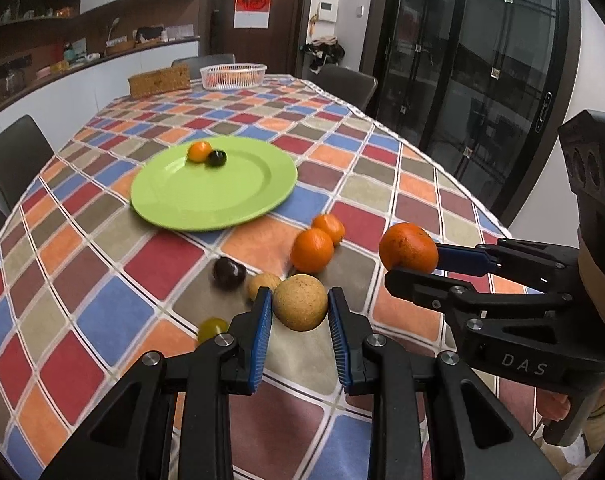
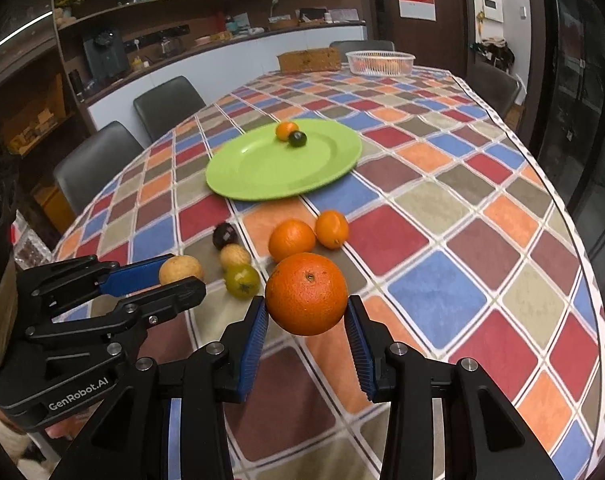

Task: Organize fruits
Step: 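Carry the tan fruit with the left tool while the right tool carries the orange to the plate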

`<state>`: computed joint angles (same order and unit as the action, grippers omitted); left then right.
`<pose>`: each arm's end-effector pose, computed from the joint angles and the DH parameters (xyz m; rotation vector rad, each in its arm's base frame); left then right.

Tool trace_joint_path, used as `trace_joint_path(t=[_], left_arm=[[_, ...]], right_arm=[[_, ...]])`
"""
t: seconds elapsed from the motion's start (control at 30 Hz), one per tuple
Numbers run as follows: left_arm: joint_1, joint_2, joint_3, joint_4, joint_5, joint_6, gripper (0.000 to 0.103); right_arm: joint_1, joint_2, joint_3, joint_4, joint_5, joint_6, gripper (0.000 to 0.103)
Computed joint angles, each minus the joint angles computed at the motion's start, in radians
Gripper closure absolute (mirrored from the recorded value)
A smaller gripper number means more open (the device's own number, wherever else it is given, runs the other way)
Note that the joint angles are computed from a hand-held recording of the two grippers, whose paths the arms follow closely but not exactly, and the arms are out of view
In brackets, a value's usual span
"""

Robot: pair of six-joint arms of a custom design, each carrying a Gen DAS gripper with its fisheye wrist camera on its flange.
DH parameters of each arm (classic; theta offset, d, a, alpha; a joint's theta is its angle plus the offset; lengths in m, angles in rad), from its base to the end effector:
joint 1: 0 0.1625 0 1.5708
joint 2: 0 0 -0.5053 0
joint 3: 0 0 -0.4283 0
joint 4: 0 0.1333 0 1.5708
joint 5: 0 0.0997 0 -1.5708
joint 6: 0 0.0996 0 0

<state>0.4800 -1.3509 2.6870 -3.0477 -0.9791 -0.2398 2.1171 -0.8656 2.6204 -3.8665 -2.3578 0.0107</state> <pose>-0.1967 -0.3153 0.1712 1.0560 2.4700 -0.6543 0.2463 -0.2843 0.1173 0.3652 -2.3651 0.9051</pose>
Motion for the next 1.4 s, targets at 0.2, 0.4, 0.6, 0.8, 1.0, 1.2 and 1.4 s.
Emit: trace_joint_path(t=[0.2, 0.4, 0.6, 0.8, 1.0, 1.2, 1.4], left_arm=[[0.011, -0.021, -0.022, -0.008, 0.033, 0.048, 0.075], [0.034, -0.016, -0.052, -0.043, 0.064, 0.117, 0.075], [0.077, 0.008, -0.095, -0.071, 0.072, 0.185, 0.075], [0.129, 0.04, -0.144, -0.087, 0.059, 0.252, 0.075], [0.186, 0.069, -0.196, -0.075, 0.024, 0.296, 0.075], [0.256, 0.106, -0.255, -0.031, -0.015, 0.313, 0.075], [0.325, 0.147, -0.309, 0.024, -0.027, 0.302, 0.075]], right_arm=[[0.014, -0.012, -0.041, 0.012, 0.011, -0.031, 0.062], [0.02, -0.014, -0.094, 0.018, 0.02, -0.094, 0.062], [0.013, -0.019, -0.148, 0.054, 0.025, -0.138, 0.062], [-0.017, -0.025, -0.198, 0.11, 0.054, -0.162, 0.062], [-0.059, -0.027, -0.24, 0.167, 0.083, -0.16, 0.062], [-0.097, -0.018, -0.281, 0.221, 0.093, -0.165, 0.062], [-0.139, -0.02, -0.328, 0.356, 0.117, -0.109, 0.062]])
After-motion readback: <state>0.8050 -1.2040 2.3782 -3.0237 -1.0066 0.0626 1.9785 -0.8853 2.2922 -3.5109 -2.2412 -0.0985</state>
